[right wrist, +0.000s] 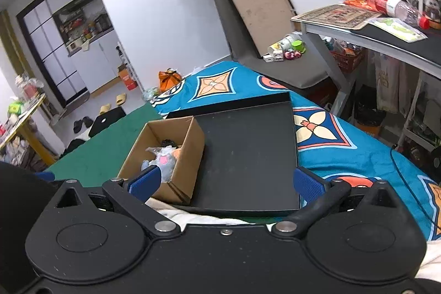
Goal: Organize soft objects
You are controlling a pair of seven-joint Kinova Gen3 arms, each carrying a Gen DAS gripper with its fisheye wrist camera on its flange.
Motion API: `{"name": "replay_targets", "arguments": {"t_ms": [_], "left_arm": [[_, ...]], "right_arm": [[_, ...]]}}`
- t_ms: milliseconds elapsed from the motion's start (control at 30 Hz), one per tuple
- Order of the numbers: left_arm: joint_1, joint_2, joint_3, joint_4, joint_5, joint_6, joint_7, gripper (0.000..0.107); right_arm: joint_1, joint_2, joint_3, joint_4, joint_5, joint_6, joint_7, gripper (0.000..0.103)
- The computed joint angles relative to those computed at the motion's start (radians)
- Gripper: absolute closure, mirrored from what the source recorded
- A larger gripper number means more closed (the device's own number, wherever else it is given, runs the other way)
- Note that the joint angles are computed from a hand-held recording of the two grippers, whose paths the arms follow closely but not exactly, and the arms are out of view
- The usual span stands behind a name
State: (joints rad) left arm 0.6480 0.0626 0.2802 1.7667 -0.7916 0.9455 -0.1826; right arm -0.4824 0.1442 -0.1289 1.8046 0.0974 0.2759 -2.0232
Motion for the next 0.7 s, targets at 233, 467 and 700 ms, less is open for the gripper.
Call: {"name": "replay_targets", "arguments": {"t_ms": [233, 467, 700], "left_arm": [[0.000, -0.023, 0.012, 0.018, -0.005, -0.013, 0.012, 0.007], [0.001, -0.035, 0.031, 0.027, -0.027, 0.003, 0.049, 0.007], [0.008, -0.046, 0.048, 0.028, -0.040, 0.026, 0.066, 0.007]], "right_arm": [[0.015, -0.023, -0.013, 0.008, -0.034, 0.002, 0.025, 0.000], [-0.011, -0.049, 0.002, 0.036, 0.028, -0.026, -0.049, 0.000], [0.000, -0.067, -0.014, 0.059, 0.038, -0.051, -0.061, 0.000]]}}
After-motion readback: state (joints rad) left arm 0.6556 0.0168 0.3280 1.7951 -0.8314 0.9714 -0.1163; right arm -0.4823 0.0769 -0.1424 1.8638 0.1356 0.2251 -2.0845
